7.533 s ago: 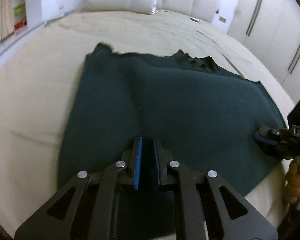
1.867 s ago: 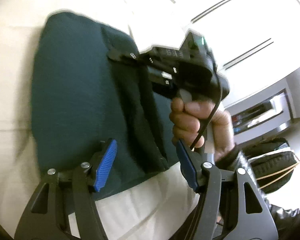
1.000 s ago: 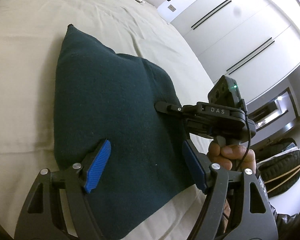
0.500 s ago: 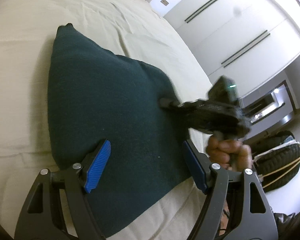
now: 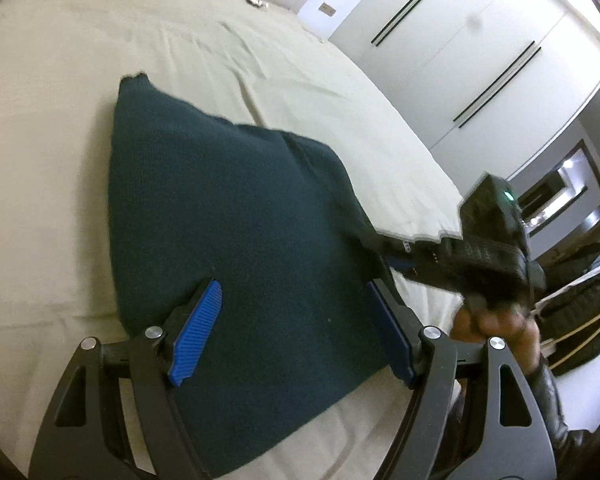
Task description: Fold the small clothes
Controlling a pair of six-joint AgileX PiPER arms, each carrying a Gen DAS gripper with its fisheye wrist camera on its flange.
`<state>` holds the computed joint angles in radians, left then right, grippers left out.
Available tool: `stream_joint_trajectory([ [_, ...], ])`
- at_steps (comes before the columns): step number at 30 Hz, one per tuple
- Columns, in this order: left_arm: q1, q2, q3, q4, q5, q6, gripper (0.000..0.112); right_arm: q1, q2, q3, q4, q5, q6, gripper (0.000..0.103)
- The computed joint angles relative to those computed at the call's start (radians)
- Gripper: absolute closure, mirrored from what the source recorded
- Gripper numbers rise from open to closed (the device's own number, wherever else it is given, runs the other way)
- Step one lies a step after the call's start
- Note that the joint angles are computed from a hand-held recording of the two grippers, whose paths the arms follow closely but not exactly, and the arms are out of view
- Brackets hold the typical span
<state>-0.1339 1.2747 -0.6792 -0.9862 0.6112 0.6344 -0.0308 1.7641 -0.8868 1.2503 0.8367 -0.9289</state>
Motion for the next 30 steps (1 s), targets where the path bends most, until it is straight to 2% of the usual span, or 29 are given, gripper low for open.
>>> stream_joint_trajectory([
  [3,-0.013,0.047,-0.019,0.037,-0.008,-0.036,0.039,0.05,-0.033,0.033,-0.092,-0.104,0.01,0.068],
  [4,-0.026,0.061,-0.025,0.054,-0.013,-0.044,0.039,0.052,-0.025,0.051,-0.092,-0.13,-0.01,0.07],
  [7,-0.09,0.076,-0.052,0.169,-0.046,-0.134,0.039,-0.002,-0.003,0.084,-0.021,-0.107,-0.104,0.071],
  [9,-0.099,0.086,-0.058,0.183,-0.054,-0.154,0.039,0.004,-0.03,0.093,-0.043,-0.125,-0.092,0.071],
  [12,-0.088,0.097,-0.072,0.175,-0.041,-0.16,0.039,0.024,-0.114,0.106,-0.163,-0.199,0.033,0.068],
  [15,-0.094,0.096,-0.077,0.195,-0.043,-0.177,0.039,0.013,-0.206,0.123,-0.218,-0.217,0.108,0.068],
  [17,-0.098,0.102,-0.082,0.203,-0.047,-0.187,0.039,0.007,-0.246,0.116,-0.196,-0.193,0.094,0.068],
  [19,-0.099,0.1,-0.097,0.229,-0.037,-0.217,0.039,0.036,-0.247,0.083,-0.171,-0.159,0.088,0.068],
  [24,-0.127,0.087,-0.093,0.268,-0.049,-0.27,0.039,0.162,-0.167,0.042,-0.213,-0.221,0.132,0.068],
  [26,-0.131,0.088,-0.097,0.28,-0.048,-0.281,0.039,0.182,-0.128,0.053,-0.231,-0.242,0.136,0.074],
  [27,-0.133,0.084,-0.103,0.3,-0.043,-0.303,0.039,0.198,-0.119,0.064,-0.251,-0.278,0.144,0.081],
  [28,-0.141,0.074,-0.113,0.339,-0.04,-0.345,0.039,0.201,-0.122,0.082,-0.244,-0.295,0.123,0.082],
  [30,-0.173,0.055,-0.141,0.467,-0.052,-0.469,0.039,0.16,-0.129,0.116,-0.166,-0.254,0.033,0.082],
])
